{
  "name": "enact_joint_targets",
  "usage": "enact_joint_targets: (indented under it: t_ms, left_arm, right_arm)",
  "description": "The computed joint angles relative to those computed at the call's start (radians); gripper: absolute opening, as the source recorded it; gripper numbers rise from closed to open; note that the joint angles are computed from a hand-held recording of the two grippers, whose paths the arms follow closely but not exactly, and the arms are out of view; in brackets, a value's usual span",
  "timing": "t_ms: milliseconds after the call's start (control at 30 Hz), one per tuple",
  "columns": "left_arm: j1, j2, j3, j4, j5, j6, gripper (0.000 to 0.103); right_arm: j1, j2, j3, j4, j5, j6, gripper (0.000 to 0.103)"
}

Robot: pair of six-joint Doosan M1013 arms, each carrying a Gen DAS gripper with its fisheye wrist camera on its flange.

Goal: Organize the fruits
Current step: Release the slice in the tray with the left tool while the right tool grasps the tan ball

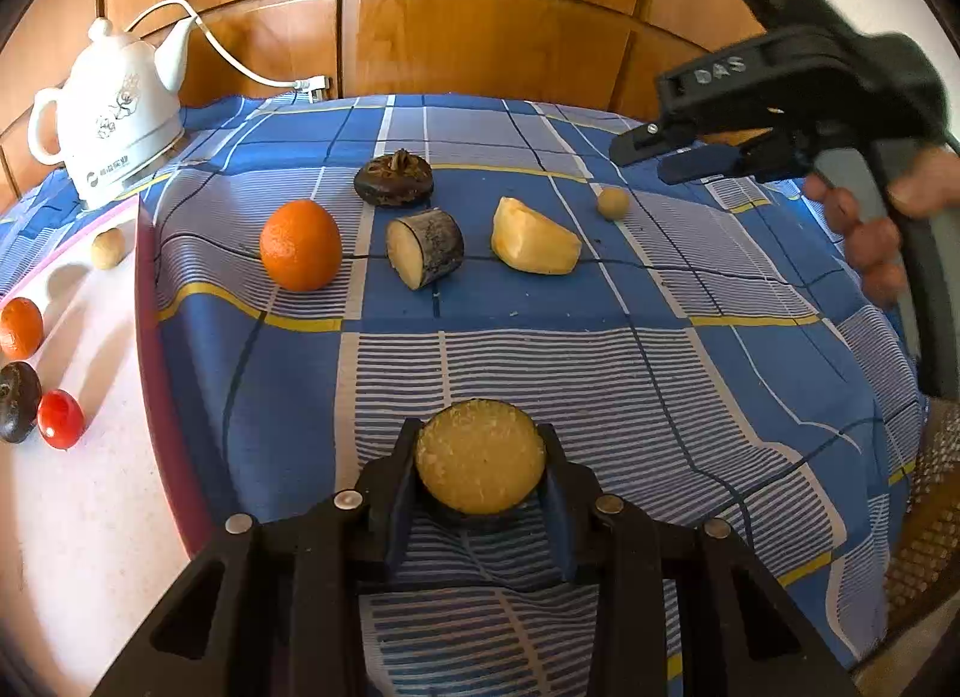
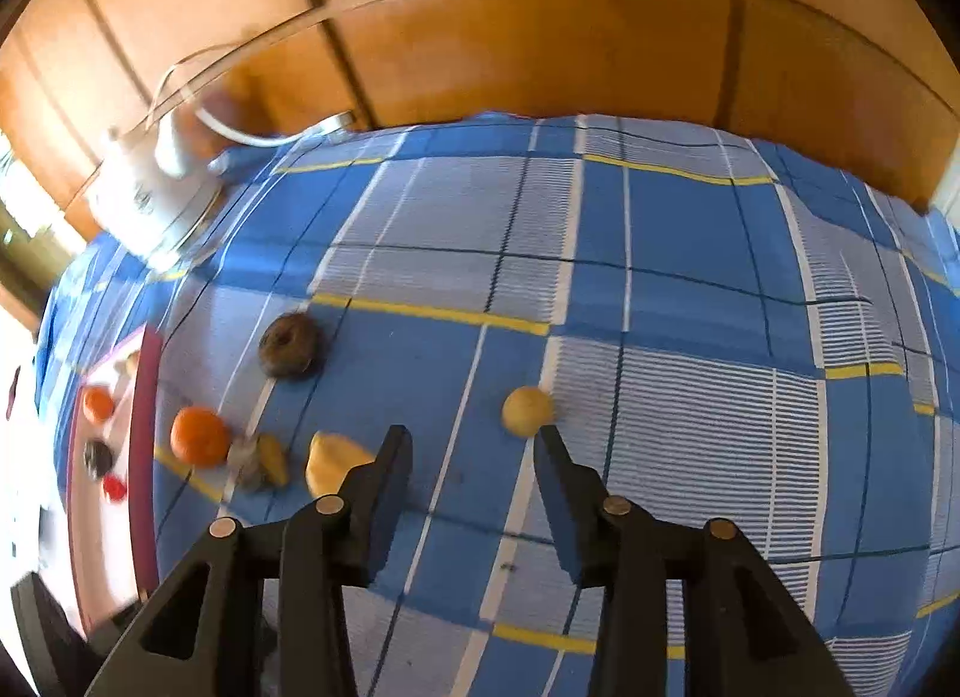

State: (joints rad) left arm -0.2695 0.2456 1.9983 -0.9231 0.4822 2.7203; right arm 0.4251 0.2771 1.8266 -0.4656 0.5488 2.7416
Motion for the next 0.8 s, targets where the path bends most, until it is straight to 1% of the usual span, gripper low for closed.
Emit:
enact_joint_targets:
  t_ms: [33, 133, 333, 367, 400, 467, 533, 600, 733, 800]
  left_arm:
    - [0.001, 0.0, 0.0, -0.004, 0.001, 0.005, 0.036]
    - [0.002, 0.001, 0.0, -0.014, 0.003, 0.015, 0.036]
    - [0.004, 0.002, -0.001, -0.022, 0.009, 0.021, 0.036]
    - [0.004, 0.002, -0.001, -0.022, 0.01, 0.021, 0.036]
    - [0.004, 0.002, -0.001, -0.022, 0.01, 0.021, 0.036]
    - [0.004, 0.002, 0.0, -0.022, 0.009, 0.021, 0.036]
    - [0.003, 0.002, 0.0, -0.022, 0.008, 0.022, 0.036]
    - [0.003, 0.002, 0.0, -0.024, 0.006, 0.023, 0.036]
    - [0.002, 0.004, -0.002, -0.019, 0.008, 0.012, 0.036]
    - [0.004, 0.005, -0.006, -0.013, 0.017, -0.003, 0.036]
  right_arm:
    - [-0.003, 0.005, -0.006, -0.003, 0.012, 0.017, 0.043]
    - [-0.024, 0.024, -0.019, 0.054, 0.013, 0.003, 0.043]
    - [-0.035, 0.077, -0.06, 0.064, 0.076, -0.005, 0.042]
    - [-0.035, 0.09, -0.071, 0.064, 0.096, -0.009, 0.037]
    - [-0.036, 0.096, -0.075, 0.069, 0.102, -0.018, 0.027]
    - [-0.033, 0.109, -0.085, 0.065, 0.123, -0.038, 0.025]
    - [-0.025, 0.107, -0.087, 0.036, 0.137, -0.031, 0.025]
    - [-0.02, 0.098, -0.08, 0.025, 0.132, -0.043, 0.025]
    - [-0.012, 0.066, -0.05, 0.078, 0.105, -0.164, 0.025]
    - [-0.003, 0.052, -0.033, 0.079, 0.103, -0.192, 0.025]
